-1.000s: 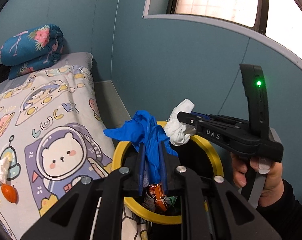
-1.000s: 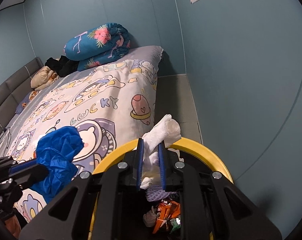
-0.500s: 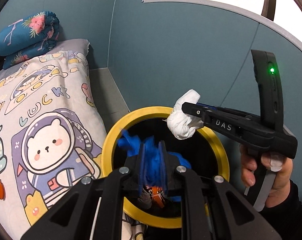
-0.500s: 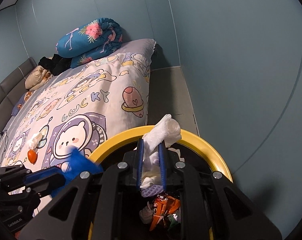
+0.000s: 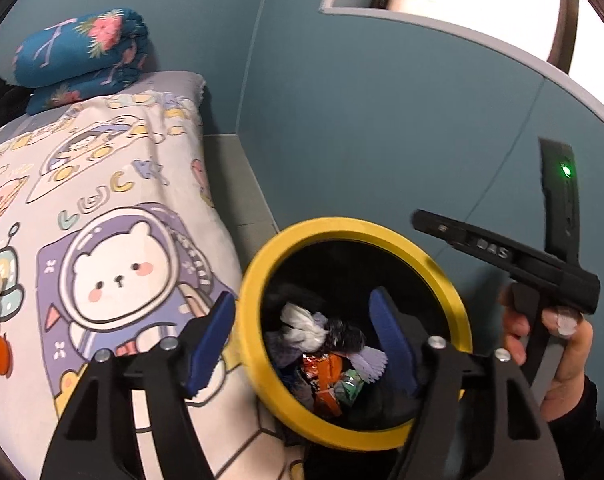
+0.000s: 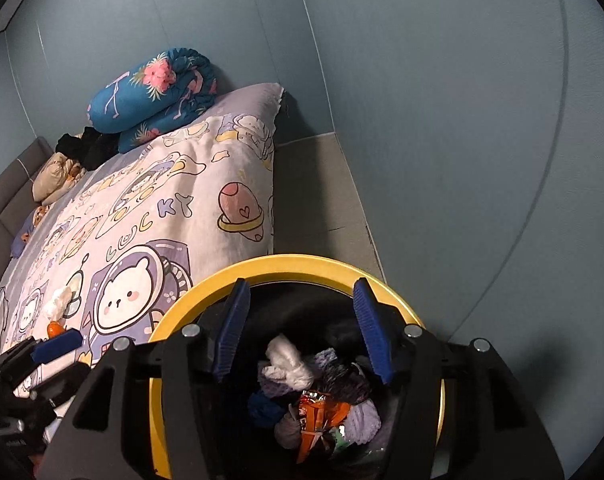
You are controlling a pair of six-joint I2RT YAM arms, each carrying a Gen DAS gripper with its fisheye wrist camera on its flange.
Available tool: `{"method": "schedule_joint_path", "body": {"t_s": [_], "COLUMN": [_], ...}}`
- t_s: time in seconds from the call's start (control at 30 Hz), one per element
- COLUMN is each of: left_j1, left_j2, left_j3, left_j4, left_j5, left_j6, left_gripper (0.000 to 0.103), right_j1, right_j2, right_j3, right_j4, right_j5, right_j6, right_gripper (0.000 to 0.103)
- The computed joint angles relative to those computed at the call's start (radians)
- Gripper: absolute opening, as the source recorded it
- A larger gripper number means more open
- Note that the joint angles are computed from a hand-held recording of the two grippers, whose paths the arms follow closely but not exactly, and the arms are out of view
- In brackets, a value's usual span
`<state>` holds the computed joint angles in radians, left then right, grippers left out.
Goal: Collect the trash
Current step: 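Move both tools back over the remaining tissue and orange peel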
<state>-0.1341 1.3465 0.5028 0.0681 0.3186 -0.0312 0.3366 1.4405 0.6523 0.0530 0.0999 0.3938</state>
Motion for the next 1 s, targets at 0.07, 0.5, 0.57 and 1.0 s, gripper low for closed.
{"method": "schedule_joint_path", "body": {"t_s": [0.07, 0.5, 0.57, 1.0], "left_j1": [0.031, 0.355, 0.429, 0.813], "left_j2": [-0.011, -0.045, -0.021, 0.256], "left_j3": [-0.004, 0.034, 0.054, 0.251], "left_j4": [0.000, -0.070, -0.079, -0.093], "left_j5": [0.008, 0.113, 0.128, 0.178], "left_j6": [0.000, 0.098, 0.132, 0.303], "left_gripper": [0.074, 0.087, 0.087, 0.087], "right_j1": [0.007, 0.157, 0.202, 0.468], "right_j2": [-0.019, -0.090, -0.079, 0.171], "right_j3": [-0.013, -0.020, -0.008, 0.198], "right_j4": [0.008, 0.080, 0.104, 0.232], "right_j5": [0.008, 0.058, 0.067, 0.105], "right_j6": [0.007, 0.003, -0.007, -0.086], "right_gripper": [0.052, 0.081, 0.084, 0.095]}}
